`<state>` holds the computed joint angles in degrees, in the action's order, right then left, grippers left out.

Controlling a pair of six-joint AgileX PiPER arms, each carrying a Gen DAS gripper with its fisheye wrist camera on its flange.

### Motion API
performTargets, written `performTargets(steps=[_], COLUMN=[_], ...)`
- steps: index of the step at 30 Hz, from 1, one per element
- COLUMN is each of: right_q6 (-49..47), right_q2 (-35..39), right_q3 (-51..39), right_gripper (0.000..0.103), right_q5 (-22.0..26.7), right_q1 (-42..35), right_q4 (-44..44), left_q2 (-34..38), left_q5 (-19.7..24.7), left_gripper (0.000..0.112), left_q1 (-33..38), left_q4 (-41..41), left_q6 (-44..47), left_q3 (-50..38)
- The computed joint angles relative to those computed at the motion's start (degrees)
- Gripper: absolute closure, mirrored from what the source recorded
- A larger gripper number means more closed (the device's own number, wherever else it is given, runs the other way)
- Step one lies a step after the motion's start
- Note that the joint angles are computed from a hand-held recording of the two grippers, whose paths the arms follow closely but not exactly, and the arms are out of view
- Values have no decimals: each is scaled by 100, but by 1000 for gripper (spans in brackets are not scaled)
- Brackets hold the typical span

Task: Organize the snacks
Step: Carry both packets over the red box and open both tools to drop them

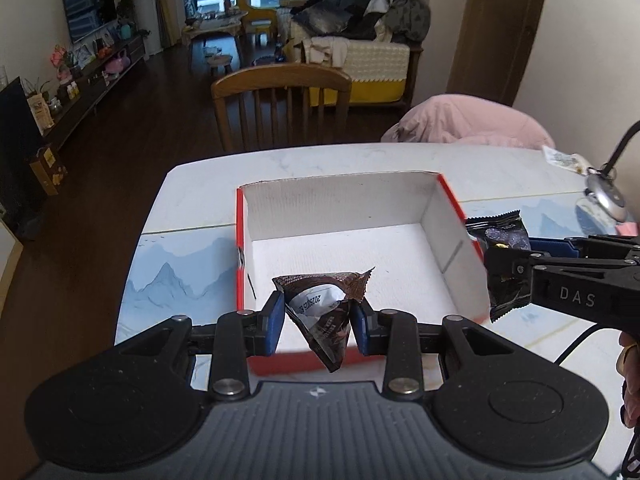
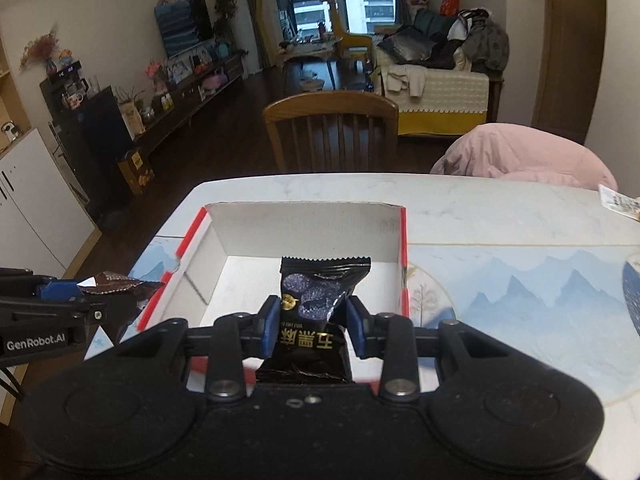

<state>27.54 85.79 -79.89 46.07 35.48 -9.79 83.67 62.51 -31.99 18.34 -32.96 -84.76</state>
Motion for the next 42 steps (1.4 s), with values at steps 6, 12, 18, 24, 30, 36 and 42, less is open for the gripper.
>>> performTargets(steps=[6,12,18,24,30,36,42], right_q6=[-908,-1496,-1825,-2121,-2230,-2161,-2345], right_q2=[860,1674,2249,2370,2502,2601,2679], right_q3=[-592,-1060,-1287,-1140,-1114,-1161,-1318], right_gripper=[69,69,69,69,69,69,68], right_q5=[7,250,376,347,388,476,522], right_q1=[-302,-455,-502,-345,-375,-336,-475], right_q4=[553,925,1139,1201,1250,1082,1205], left_q2=[899,1679,2385,2794,3082,3232,3214], left_q5=[-23,52,343,423,577,648,602], left_gripper=[78,78,78,78,77,77,71], left_q1=[363,598,700,767,716,708,732], left_q4=[-220,-415,-493,-711,-727,-740,-846], left_q6=[268,418,580,879,941,963,1021], left_q3=[-527,-927,-1418,-1602,-1763,-1836,-1828])
